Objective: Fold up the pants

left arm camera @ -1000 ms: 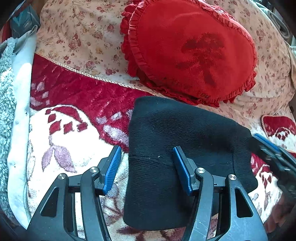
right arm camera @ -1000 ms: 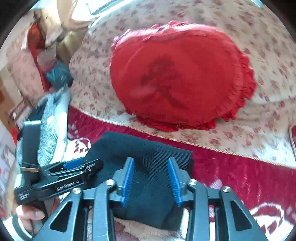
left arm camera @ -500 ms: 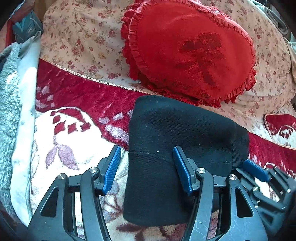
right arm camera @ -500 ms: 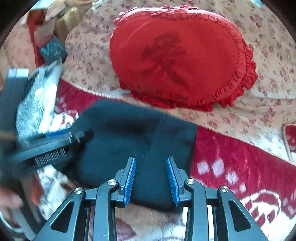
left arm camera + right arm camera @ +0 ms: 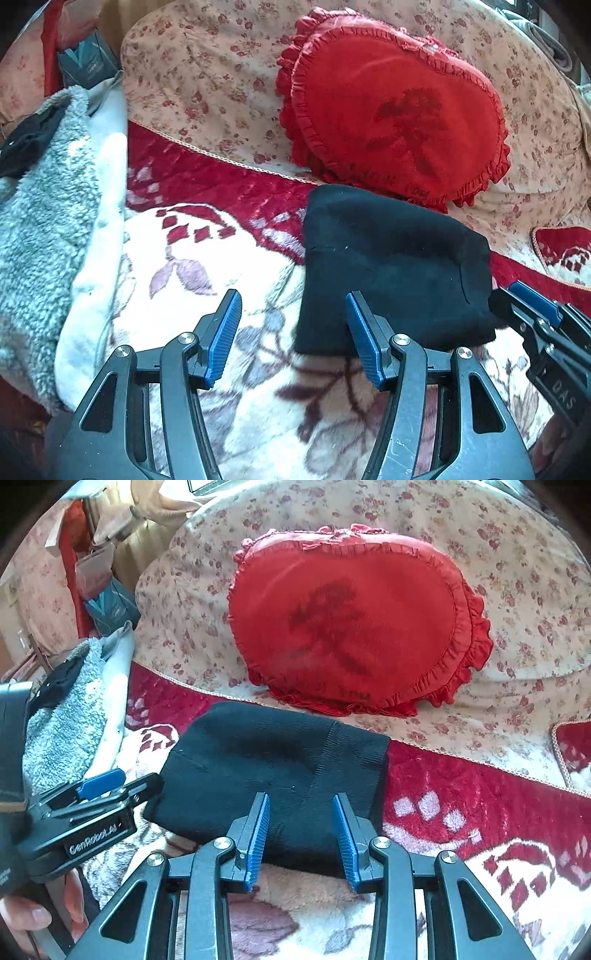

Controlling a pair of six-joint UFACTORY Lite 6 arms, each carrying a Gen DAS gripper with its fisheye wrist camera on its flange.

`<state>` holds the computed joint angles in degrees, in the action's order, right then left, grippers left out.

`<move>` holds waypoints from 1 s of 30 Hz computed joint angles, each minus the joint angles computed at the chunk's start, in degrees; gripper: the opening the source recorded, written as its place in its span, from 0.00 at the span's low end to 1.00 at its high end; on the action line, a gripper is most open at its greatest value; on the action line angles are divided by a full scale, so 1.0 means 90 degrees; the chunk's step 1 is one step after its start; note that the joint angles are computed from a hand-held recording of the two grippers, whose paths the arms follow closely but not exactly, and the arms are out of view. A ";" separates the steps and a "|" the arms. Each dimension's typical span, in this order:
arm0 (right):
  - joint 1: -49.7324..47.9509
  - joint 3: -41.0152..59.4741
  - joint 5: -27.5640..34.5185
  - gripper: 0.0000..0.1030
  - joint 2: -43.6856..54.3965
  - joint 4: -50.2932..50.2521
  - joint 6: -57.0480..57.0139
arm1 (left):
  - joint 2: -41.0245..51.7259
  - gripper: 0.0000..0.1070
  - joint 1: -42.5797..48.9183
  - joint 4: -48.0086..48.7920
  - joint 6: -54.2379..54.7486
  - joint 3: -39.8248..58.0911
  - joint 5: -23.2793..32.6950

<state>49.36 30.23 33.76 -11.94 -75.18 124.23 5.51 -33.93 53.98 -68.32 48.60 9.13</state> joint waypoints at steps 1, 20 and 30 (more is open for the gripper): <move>0.0068 0.0034 0.0058 0.34 0.0001 0.0091 -0.0024 | -0.0172 0.54 -0.0010 0.0029 -0.0029 -0.0136 0.0021; 0.1086 0.0622 0.0857 0.38 0.0185 0.0861 -0.0214 | -0.1809 0.54 -0.0050 -0.0185 0.0250 -0.1147 0.0330; 0.1102 0.0585 0.0849 0.38 0.0119 0.0929 -0.0252 | -0.1924 0.54 -0.0283 0.0508 -0.0453 -0.1326 0.0466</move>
